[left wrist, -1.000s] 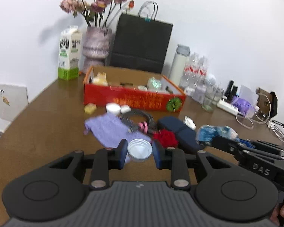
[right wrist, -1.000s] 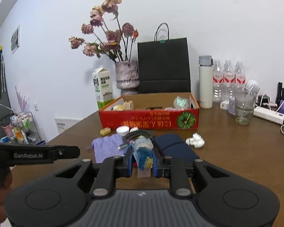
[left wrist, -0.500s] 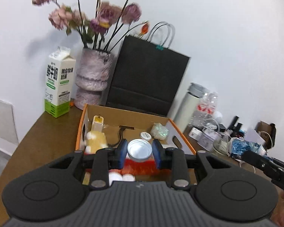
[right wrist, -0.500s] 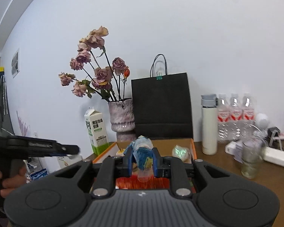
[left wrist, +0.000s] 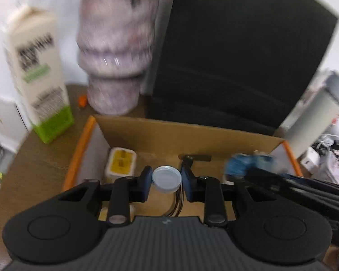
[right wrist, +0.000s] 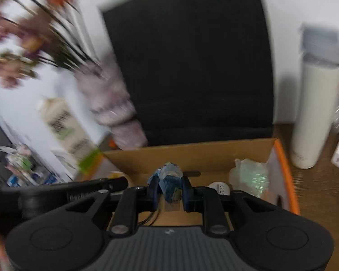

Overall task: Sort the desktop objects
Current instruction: 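Release both items in the box and withdraw both tools over the pile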

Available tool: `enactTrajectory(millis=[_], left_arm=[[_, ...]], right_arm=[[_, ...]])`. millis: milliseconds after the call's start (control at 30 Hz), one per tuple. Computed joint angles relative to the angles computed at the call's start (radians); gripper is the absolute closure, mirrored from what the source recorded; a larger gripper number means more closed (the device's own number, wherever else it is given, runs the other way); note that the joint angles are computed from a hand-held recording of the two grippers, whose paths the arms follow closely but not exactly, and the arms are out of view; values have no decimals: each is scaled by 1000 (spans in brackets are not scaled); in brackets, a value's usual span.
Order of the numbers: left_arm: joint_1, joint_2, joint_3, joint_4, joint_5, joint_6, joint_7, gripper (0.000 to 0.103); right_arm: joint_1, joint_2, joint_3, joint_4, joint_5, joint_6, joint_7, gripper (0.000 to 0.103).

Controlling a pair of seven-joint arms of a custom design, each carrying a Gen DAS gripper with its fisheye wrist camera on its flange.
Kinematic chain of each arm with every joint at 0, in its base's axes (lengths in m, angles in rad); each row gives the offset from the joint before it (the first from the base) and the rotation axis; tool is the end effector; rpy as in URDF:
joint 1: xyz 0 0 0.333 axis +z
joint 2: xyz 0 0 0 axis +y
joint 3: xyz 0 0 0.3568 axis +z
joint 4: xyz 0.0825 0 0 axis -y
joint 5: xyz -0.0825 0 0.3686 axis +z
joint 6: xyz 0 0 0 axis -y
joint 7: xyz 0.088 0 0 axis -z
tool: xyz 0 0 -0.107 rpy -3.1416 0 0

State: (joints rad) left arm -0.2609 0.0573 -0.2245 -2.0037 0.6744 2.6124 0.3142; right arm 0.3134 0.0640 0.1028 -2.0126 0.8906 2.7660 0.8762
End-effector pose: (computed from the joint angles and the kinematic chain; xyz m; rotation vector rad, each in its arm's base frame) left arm 0.5214 -0.2874 0.5355 -2.0832 1.5666 -0.7728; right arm 0.5589 0.2092 0.5369 -1.8917 1.2820 -0.1761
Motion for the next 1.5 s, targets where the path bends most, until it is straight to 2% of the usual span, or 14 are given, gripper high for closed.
enactTrajectory(millis=[100, 200, 300, 467, 533, 600, 633, 733, 900, 967, 1100, 1267, 1400, 1500], left_arm=[[3, 67, 5, 51, -23, -38, 26, 73], [7, 98, 10, 69, -42, -44, 56, 73], [10, 118, 6, 80, -78, -42, 116, 73], [-3, 106, 13, 64, -59, -62, 103, 72], [3, 97, 14, 57, -76, -42, 96, 66], [8, 66, 14, 35, -86, -16, 80, 48], [9, 52, 13, 30, -83, -15, 81, 46], [4, 17, 6, 45, -67, -64, 103, 43], [-8, -61, -15, 55, -112, -149, 140, 18], [-19, -89, -27, 61, -145, -203, 169, 14], [-37, -153, -42, 41, -175, -262, 185, 7], [-61, -252, -67, -37, -171, -276, 139, 4], [-83, -323, -106, -113, -119, -323, 92, 2], [-110, -392, -149, -200, -42, -339, 57, 1]], right_arm=[[4, 129, -10, 113, -106, -60, 141, 85], [-14, 199, 1, 185, -113, -124, 159, 85], [27, 227, -24, 187, -242, -66, 214, 83], [47, 235, -39, 168, -358, -42, 264, 66], [46, 231, -50, 175, -394, -84, 309, 56], [5, 216, -23, 173, -319, -105, 291, 52], [-13, 207, -14, 173, -280, -118, 278, 47], [-33, 161, -14, 157, -235, -134, 273, 43], [-20, 52, -38, 93, -322, -132, 327, 43], [-20, 3, -42, 57, -358, -126, 342, 43], [-30, -95, -40, -22, -439, -107, 379, 42], [-56, -232, -36, -139, -431, -92, 371, 38], [-54, -367, -33, -265, -400, -58, 297, 35], [-16, -479, -45, -390, -332, 16, 179, 25]])
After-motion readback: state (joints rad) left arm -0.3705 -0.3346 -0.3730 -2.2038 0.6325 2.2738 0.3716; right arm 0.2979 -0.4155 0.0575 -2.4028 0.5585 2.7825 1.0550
